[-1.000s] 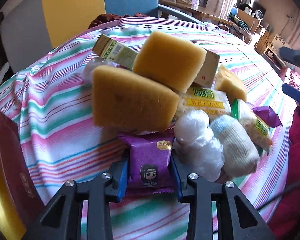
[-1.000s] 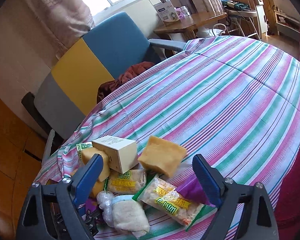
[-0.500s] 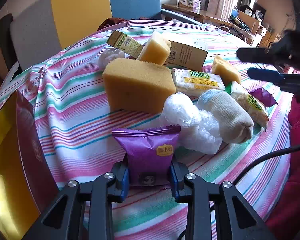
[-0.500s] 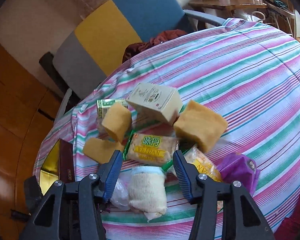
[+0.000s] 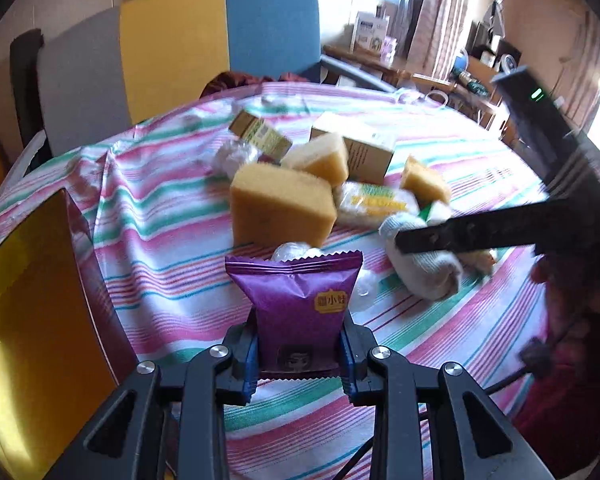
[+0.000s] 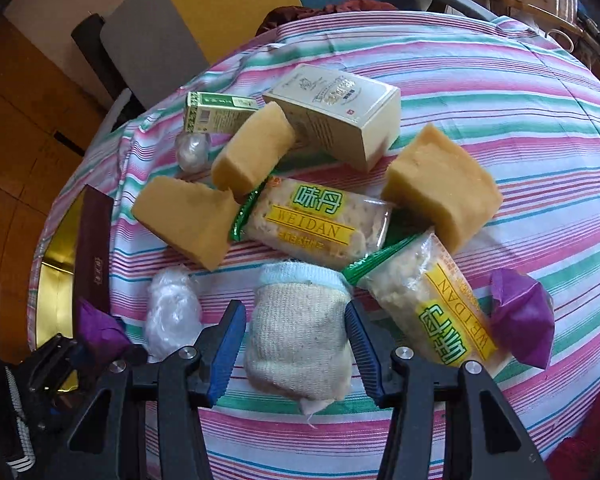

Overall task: Organize objects
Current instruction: 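Carry the purple packet into the gold tray while the right gripper grasps the white knit roll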

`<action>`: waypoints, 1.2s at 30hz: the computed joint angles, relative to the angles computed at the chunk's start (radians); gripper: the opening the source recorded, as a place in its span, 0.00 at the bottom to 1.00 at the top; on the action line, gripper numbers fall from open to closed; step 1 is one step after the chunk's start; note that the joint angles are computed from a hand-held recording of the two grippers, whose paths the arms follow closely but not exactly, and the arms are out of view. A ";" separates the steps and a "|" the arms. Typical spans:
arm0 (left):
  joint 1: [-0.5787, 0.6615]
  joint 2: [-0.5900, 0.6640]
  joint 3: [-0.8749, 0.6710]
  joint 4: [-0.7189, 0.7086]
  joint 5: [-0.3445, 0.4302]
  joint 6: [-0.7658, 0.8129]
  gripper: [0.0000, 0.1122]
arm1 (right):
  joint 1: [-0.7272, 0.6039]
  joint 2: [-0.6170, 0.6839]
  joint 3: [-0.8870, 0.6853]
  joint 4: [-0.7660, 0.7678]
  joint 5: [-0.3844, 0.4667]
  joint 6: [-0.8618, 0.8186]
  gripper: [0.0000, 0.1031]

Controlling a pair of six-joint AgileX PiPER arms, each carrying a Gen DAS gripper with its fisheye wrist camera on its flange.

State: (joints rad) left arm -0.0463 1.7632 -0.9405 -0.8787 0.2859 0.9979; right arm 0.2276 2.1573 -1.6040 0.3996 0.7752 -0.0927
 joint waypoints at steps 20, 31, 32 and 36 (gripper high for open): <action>0.303 -0.162 0.078 -0.080 0.140 0.057 0.28 | 0.032 0.013 -0.019 -0.064 0.018 0.023 0.52; 0.595 -0.112 0.047 -0.016 0.143 0.019 0.29 | 0.053 0.011 -0.018 -0.123 0.004 0.046 0.51; 0.621 -0.101 0.043 -0.007 0.146 0.017 0.29 | 0.053 0.011 -0.017 -0.125 0.004 0.045 0.51; 0.701 -0.034 -0.011 0.054 0.184 -0.034 0.29 | 0.063 0.013 -0.019 -0.150 0.003 0.056 0.51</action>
State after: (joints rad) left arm 0.6543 1.7297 -0.9511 -0.8247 0.4694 0.9640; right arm 0.2909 2.1706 -1.6232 0.2495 0.7784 -0.0365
